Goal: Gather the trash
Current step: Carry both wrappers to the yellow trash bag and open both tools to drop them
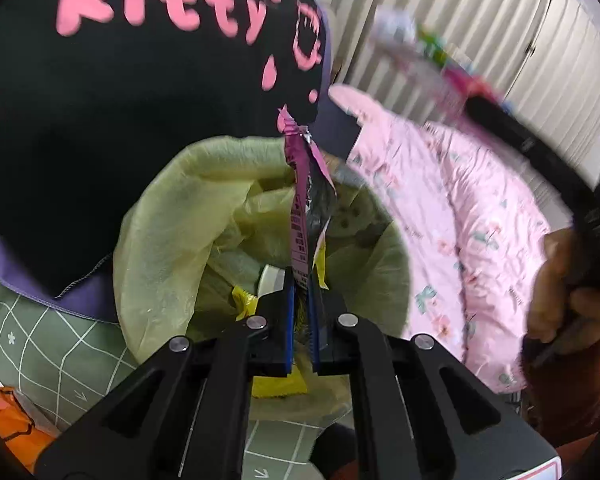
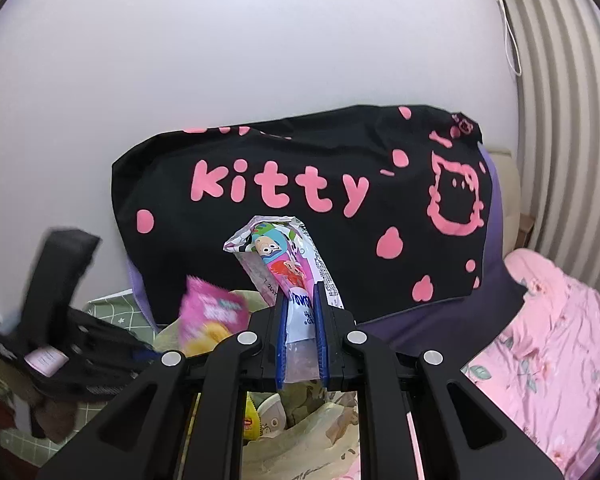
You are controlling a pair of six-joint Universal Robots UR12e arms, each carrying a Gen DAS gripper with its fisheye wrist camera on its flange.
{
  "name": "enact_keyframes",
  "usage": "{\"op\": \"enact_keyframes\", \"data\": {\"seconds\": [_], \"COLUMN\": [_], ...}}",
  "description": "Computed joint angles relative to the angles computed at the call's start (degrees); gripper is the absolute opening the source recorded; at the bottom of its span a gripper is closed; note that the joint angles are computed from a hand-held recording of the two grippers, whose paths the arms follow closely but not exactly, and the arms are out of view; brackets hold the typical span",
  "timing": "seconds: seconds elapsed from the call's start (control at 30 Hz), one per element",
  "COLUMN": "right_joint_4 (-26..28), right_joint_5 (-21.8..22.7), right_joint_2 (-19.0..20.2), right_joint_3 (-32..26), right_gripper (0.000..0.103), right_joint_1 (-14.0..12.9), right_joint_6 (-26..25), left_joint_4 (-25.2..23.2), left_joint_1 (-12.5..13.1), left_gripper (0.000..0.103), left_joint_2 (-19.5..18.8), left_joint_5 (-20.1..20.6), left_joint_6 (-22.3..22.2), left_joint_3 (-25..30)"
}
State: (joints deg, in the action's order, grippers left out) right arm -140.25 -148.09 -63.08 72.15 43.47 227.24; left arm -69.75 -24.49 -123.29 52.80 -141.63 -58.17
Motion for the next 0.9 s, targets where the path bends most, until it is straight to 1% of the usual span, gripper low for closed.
{"op": "enact_keyframes", "data": {"seconds": [0.1, 0.2, 0.27, 0.33, 0.47, 0.57, 0.63, 0.77, 0.83, 0.9], "right_joint_4": [-0.8, -0.3, -1.6, -2.5, -2.5, -2.6, -2.5, -4.1, -4.9, -5.0], "right_joint_5": [0.0, 1.7, 4.8, 8.3, 13.6, 17.5, 18.2, 18.8, 19.3, 19.8], "right_joint_2": [0.3, 0.4, 0.3, 0.4, 1.1, 1.4, 1.6, 1.7, 1.7, 1.8], "right_joint_3": [-0.1, 0.1, 0.8, 1.2, 1.2, 1.3, 1.2, 1.4, 1.5, 1.3], "right_gripper": [0.012, 0.012, 0.012, 0.012, 0.012, 0.012, 0.012, 0.012, 0.012, 0.012], "right_joint_1": [-0.2, -0.8, -1.4, -2.1, -3.1, -3.8, -3.9, -4.3, -4.6, -4.8], "right_joint_6": [-2.1, -1.3, 0.0, 1.2, 2.5, 3.7, 3.9, 4.4, 5.1, 5.7], "left_joint_4": [2.3, 4.9, 7.2, 8.1, 7.3, 3.7, 2.6, 2.6, 3.2, 2.2], "left_joint_1": [-0.2, -0.1, 0.0, 0.3, 0.7, 1.2, 1.4, 2.1, 2.1, 2.2], "left_gripper": [0.005, 0.005, 0.005, 0.005, 0.005, 0.005, 0.005, 0.005, 0.005, 0.005], "left_joint_2": [-0.9, -1.6, -1.6, -1.6, -2.3, -2.9, -2.8, -1.9, -1.6, -1.9], "left_joint_5": [3.0, 5.5, 6.9, 7.4, 7.6, 5.9, 4.0, 0.9, 0.2, -0.5], "left_joint_6": [0.3, -1.5, -2.5, -3.0, -3.9, -4.2, -4.1, -3.4, -4.1, -4.9], "left_joint_3": [0.3, 0.3, -0.3, -0.3, 0.6, 2.0, 2.0, 0.9, 0.4, 1.1]}}
